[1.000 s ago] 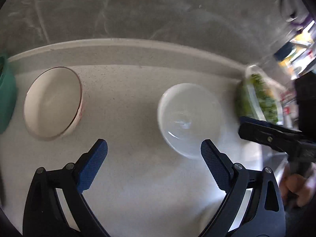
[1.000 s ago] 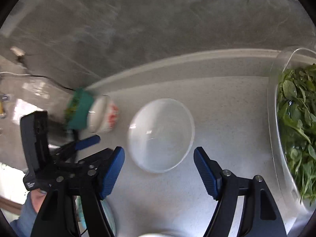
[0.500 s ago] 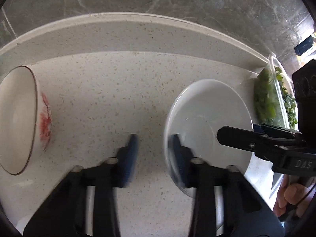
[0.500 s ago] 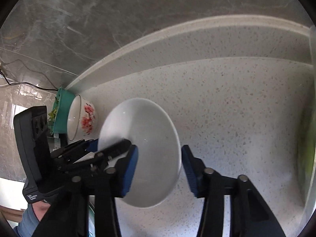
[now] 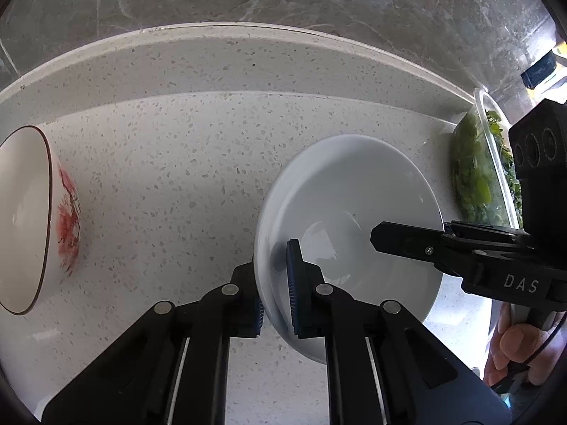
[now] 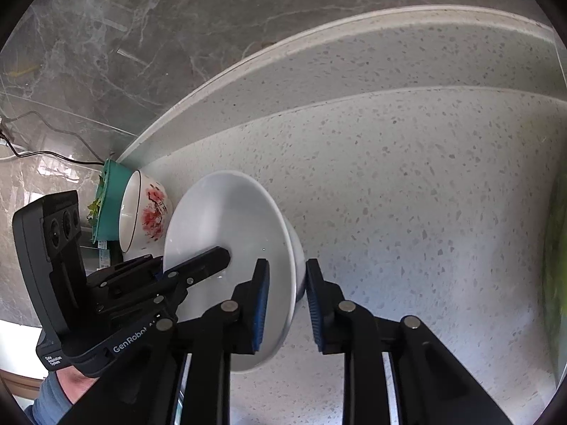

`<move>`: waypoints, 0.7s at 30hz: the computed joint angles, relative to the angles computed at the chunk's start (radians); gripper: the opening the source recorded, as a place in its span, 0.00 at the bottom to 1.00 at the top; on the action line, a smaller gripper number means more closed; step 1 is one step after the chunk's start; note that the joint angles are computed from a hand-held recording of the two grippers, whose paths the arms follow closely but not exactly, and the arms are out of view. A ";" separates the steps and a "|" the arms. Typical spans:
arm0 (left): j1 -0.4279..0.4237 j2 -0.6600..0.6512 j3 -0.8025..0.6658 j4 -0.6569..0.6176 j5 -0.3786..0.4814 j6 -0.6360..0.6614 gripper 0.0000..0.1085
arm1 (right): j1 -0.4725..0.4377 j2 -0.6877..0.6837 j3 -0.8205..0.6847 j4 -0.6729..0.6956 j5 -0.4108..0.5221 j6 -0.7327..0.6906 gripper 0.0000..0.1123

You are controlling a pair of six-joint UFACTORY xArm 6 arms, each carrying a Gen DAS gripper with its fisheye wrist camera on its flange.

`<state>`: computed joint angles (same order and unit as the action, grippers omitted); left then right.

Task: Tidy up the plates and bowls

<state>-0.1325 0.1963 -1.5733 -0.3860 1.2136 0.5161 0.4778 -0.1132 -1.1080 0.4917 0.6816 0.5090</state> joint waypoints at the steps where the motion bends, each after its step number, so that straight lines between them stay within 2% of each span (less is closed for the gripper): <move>1: 0.001 0.000 0.000 -0.003 0.001 -0.001 0.08 | -0.001 -0.001 0.000 0.001 -0.001 0.001 0.22; 12: 0.025 -0.013 -0.055 -0.016 0.064 0.003 0.08 | -0.014 -0.075 0.037 0.024 0.005 -0.009 0.22; 21: 0.050 -0.168 0.025 -0.058 0.144 0.021 0.08 | 0.014 -0.281 0.149 -0.019 0.019 0.082 0.22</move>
<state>-0.0823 0.0279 -1.5486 -0.4439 1.3579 0.5367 0.4920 -0.3937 -0.9593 0.4728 0.7006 0.5908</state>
